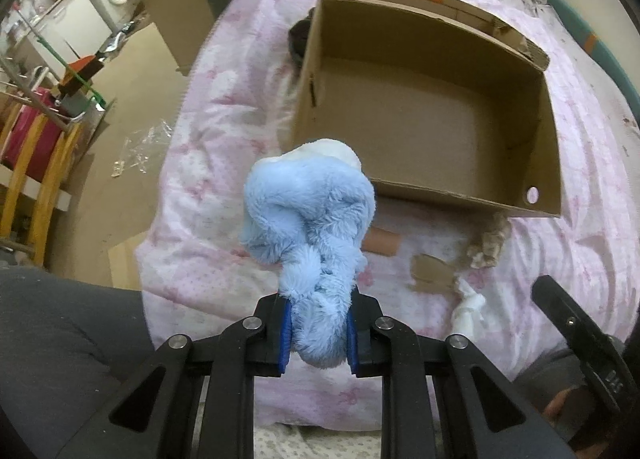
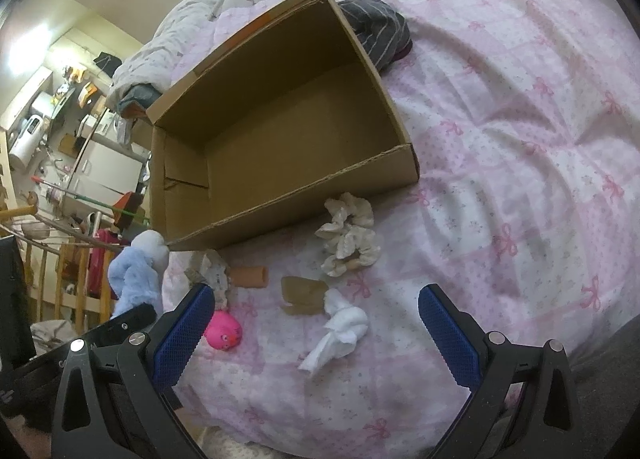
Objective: Organize soft objects
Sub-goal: 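Lift the blue scrunchie with the left tool while the right tool grasps the white knotted cloth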
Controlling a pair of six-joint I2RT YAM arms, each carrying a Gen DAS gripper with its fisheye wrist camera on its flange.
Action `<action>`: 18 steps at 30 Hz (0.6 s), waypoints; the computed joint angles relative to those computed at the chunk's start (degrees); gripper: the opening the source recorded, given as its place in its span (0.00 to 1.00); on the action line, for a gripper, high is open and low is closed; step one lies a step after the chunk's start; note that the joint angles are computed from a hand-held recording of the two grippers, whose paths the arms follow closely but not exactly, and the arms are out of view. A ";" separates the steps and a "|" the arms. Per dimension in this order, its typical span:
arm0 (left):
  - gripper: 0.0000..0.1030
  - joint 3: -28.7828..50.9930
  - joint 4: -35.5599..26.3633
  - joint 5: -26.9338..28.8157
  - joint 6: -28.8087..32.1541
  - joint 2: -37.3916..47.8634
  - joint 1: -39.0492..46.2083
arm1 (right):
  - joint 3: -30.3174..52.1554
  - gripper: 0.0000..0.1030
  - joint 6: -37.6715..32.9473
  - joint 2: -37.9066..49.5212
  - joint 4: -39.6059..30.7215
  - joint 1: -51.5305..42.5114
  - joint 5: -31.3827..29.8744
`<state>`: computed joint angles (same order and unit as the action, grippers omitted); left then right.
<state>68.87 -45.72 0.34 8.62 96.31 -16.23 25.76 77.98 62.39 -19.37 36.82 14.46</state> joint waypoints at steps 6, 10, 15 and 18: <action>0.19 -0.83 0.82 -0.95 -1.19 -0.20 -0.62 | 1.14 1.00 -3.14 1.26 -0.56 0.24 0.19; 0.19 -0.95 1.09 -0.15 -1.42 -0.02 -0.60 | -0.30 1.00 -3.25 0.90 0.72 -1.31 -1.93; 0.19 -0.69 2.21 1.34 0.56 -0.40 0.54 | 0.76 1.00 -3.31 3.11 0.39 -0.82 -1.69; 0.19 -0.46 3.37 2.52 1.91 -0.49 2.45 | 1.25 1.00 -3.27 5.03 0.31 -0.95 -2.22</action>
<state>68.41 -42.35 2.85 10.53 95.82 -13.78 27.01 74.71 67.42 -19.07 35.87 12.25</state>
